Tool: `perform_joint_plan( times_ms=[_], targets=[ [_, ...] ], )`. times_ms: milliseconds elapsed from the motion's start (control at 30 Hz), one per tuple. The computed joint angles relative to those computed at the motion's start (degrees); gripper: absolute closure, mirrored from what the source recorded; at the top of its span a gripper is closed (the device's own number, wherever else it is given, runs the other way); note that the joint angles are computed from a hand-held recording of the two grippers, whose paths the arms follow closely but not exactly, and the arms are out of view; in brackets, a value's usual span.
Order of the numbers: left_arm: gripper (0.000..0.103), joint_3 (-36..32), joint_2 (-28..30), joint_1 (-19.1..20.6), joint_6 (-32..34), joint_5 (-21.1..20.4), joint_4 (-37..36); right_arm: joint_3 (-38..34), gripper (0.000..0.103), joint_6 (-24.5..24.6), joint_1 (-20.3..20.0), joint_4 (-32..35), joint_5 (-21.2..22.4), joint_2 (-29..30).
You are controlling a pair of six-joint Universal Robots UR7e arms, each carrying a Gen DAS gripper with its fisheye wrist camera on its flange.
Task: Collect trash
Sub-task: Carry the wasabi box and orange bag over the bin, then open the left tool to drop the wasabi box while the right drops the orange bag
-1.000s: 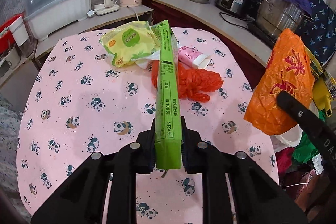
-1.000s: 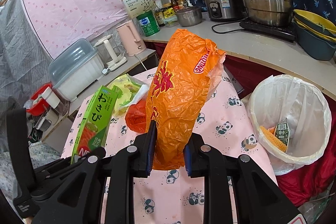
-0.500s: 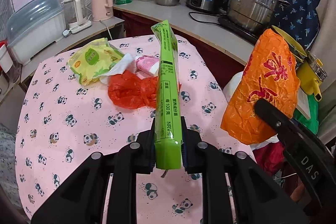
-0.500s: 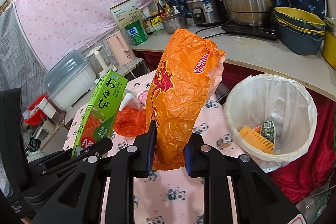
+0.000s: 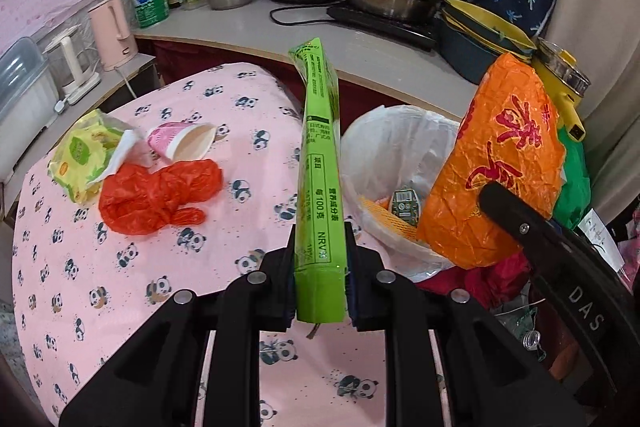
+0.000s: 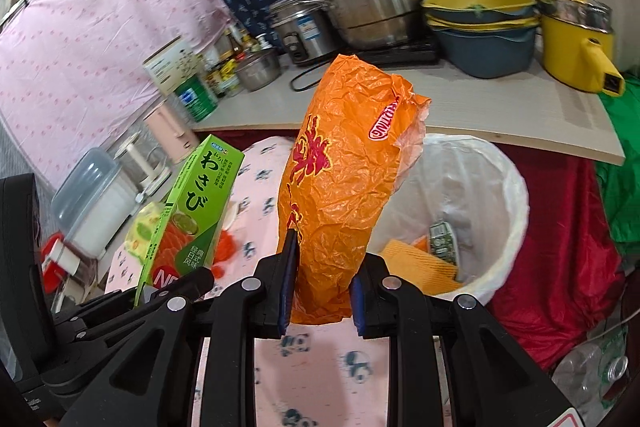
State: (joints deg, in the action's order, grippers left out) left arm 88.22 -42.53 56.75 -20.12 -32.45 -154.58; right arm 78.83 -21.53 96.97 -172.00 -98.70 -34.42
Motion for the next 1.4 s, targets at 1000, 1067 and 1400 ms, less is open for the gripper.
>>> perform_joint_plan(
  times_ms=[1000, 1067, 1400],
  targets=[
    [0.056, -15.6, 9.7, 3.9, 3.6, -5.0, 3.9, -8.4, 0.077, 2.8, -3.5, 2.5, -3.8, 3.8],
    [0.055, -14.7, 9.2, 4.0, 3.5, -4.4, 3.1, -9.8, 0.076, 2.3, -3.2, 2.6, -4.1, 4.9],
    [0.046, -11.4, 7.3, 4.3, 3.9, -1.3, -0.6, -14.5, 0.055, 0.6, -1.4, 2.9, -5.4, 8.5]
  ],
)
